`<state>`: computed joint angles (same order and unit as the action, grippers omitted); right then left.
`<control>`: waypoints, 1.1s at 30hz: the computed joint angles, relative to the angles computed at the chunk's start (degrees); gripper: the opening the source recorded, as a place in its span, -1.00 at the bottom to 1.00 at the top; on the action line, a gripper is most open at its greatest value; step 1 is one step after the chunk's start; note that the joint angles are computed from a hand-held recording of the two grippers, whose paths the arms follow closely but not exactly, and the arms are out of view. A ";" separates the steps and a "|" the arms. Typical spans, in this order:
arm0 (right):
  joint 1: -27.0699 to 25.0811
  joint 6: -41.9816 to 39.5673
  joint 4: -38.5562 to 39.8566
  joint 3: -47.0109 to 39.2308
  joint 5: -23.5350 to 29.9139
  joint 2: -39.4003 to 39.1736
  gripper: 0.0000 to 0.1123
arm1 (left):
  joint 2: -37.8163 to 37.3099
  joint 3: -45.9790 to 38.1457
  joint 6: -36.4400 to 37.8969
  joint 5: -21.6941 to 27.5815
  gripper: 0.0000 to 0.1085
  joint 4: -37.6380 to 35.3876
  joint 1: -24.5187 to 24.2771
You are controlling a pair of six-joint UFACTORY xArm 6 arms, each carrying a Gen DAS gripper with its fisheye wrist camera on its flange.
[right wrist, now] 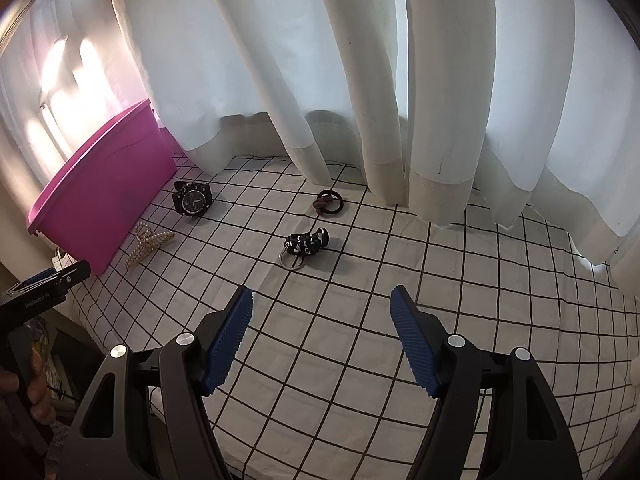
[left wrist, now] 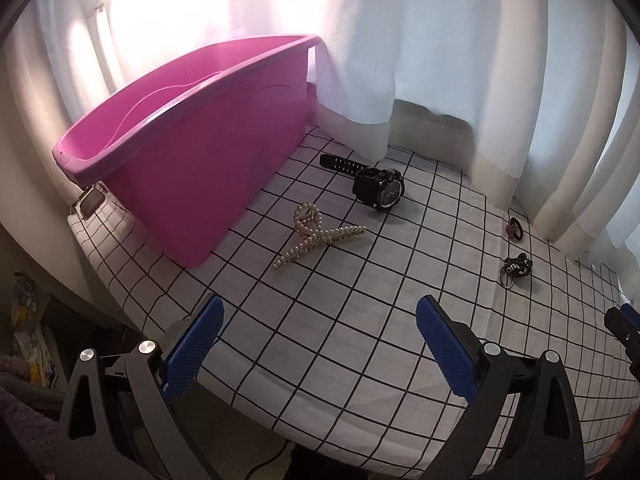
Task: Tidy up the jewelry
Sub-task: 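Move both open tools back over the table toward the remaining items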
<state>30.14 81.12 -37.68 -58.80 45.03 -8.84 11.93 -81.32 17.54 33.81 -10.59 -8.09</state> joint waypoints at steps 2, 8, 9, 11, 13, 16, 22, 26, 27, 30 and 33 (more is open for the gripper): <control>-0.81 0.77 0.39 -0.10 -1.59 1.52 0.22 | 2.31 -1.16 0.07 -1.23 0.76 0.18 0.19; -3.59 2.51 0.59 -1.24 -6.86 7.11 0.22 | 10.00 -5.89 2.11 -5.36 0.76 -1.93 0.58; -4.07 2.72 0.38 -1.52 -7.64 8.08 0.22 | 11.20 -6.74 2.97 -6.04 0.76 -2.74 0.58; -5.01 3.10 0.24 -2.13 -9.20 9.96 0.22 | 13.61 -8.43 4.46 -7.42 0.76 -3.81 0.43; -5.90 3.66 0.13 -2.73 -10.99 11.79 0.22 | 16.33 -11.07 5.32 -7.18 0.76 -4.14 0.40; -6.72 4.06 -0.24 -4.30 -11.89 14.57 0.22 | 19.91 -14.57 6.82 -7.13 0.76 -5.47 0.39; -7.44 4.76 -0.98 -7.02 -11.22 18.60 0.22 | 25.66 -20.68 9.62 -5.48 0.76 -5.64 0.26; -7.61 4.91 -0.16 -8.17 -10.45 19.78 0.22 | 27.60 -23.35 10.61 -3.78 0.76 -6.22 0.24; -7.56 4.81 0.08 -8.73 -10.05 20.17 0.22 | 28.11 -24.24 10.64 -2.93 0.76 -6.13 0.25; -7.63 5.32 0.27 -9.39 -10.10 20.81 0.22 | 29.41 -26.40 10.18 -0.93 0.76 -5.67 0.20; -7.82 5.05 0.56 -10.81 -9.09 21.88 0.22 | 30.73 -28.66 10.31 0.96 0.76 -5.54 0.02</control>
